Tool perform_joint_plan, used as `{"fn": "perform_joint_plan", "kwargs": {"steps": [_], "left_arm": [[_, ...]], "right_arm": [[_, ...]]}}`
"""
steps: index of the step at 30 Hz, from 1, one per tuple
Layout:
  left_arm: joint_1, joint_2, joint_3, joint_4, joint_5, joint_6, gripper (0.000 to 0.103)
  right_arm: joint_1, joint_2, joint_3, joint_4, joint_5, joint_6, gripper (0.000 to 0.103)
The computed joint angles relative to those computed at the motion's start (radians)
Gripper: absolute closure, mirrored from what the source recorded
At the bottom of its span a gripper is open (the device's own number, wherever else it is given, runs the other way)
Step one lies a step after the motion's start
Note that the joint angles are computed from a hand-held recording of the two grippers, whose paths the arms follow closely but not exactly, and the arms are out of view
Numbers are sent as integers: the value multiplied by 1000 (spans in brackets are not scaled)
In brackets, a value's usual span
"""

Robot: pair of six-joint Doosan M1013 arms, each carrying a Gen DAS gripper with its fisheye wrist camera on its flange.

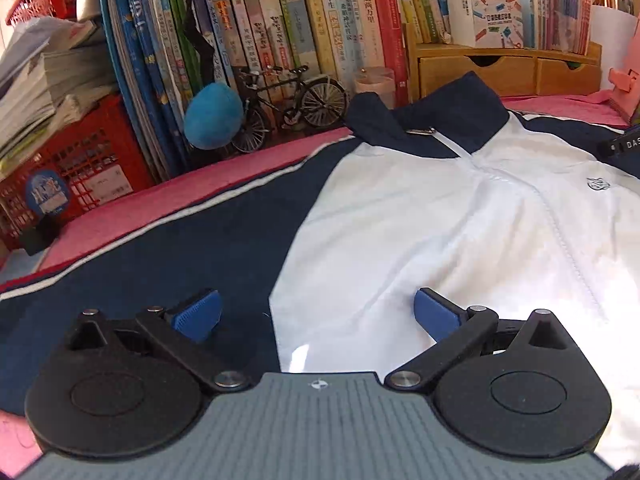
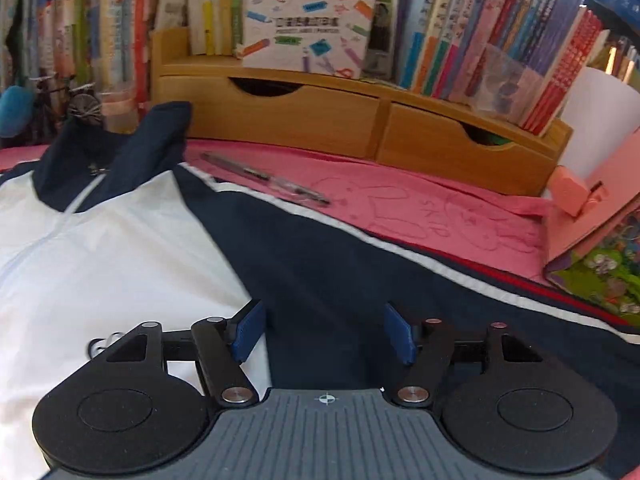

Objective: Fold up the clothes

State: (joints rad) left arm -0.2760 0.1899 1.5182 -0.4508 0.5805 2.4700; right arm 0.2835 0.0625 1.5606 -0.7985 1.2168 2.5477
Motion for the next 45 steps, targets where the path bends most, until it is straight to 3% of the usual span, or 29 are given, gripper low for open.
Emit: {"fn": "perform_joint_plan", "kwargs": {"steps": [1, 2, 4, 5, 6, 7, 8, 10, 13, 18, 19, 22, 26, 28, 30, 32, 34, 36, 38, 42, 45], "left_arm": [[-3, 1, -9, -34, -19, 46, 2], [1, 12, -32, -120, 14, 134, 1], [13, 53, -94, -277, 165, 255, 0], [-1, 76, -127, -277, 220, 240, 0], [-21, 92, -144, -254, 230, 220, 0], [-44, 109, -157, -214, 223, 198, 0], [-67, 126, -172, -161, 214, 174, 2], [-103, 153, -189, -60, 174, 121, 4], [-122, 190, -212, -2, 104, 60, 1], [-101, 247, -265, -19, 64, -49, 0], [-94, 260, -284, -34, 88, -66, 0], [-83, 292, -343, -37, 158, -143, 0], [-83, 303, -364, -2, 164, -193, 0], [-88, 285, -342, 20, 124, -188, 0], [-80, 255, -305, -39, 98, -127, 5], [-56, 222, -271, -169, 135, -15, 5], [-21, 177, -221, -314, 216, 123, 5], [5, 135, -176, -380, 298, 225, 4], [9, 104, -138, -341, 317, 256, 3], [5, 60, -79, -189, 292, 230, 1], [40, 58, -79, -165, 274, 133, 0]], "right_arm": [[-2, -1, -15, 0, 9, 5, 38], [-9, -17, -14, 19, -34, 4, 38], [-35, -44, -2, 116, -196, -40, 38], [-45, -40, -11, 183, -248, -84, 41], [-54, -28, -24, 257, -288, -138, 56], [-63, -13, -40, 331, -312, -196, 65], [-68, 8, -57, 384, -323, -243, 82], [-69, 51, -91, 438, -328, -310, 84], [-68, 102, -125, 412, -331, -337, 84], [-103, 137, -143, 393, -387, -315, 86], [-108, 138, -139, 388, -405, -311, 86], [-105, 136, -112, 300, -452, -232, 75], [-104, 139, -98, 194, -425, -67, 24], [-108, 123, -93, 224, -428, -56, 25], [-94, 81, -61, 245, -483, -100, 28], [-78, 29, -13, 326, -575, -252, 28], [-56, -7, 16, 472, -610, -470, 28], [-31, -22, 26, 598, -576, -635, 28], [-5, -25, 31, 638, -523, -689, 28], [23, -48, 55, 610, -472, -650, 22], [36, -95, 94, 553, -404, -590, 14]]}}
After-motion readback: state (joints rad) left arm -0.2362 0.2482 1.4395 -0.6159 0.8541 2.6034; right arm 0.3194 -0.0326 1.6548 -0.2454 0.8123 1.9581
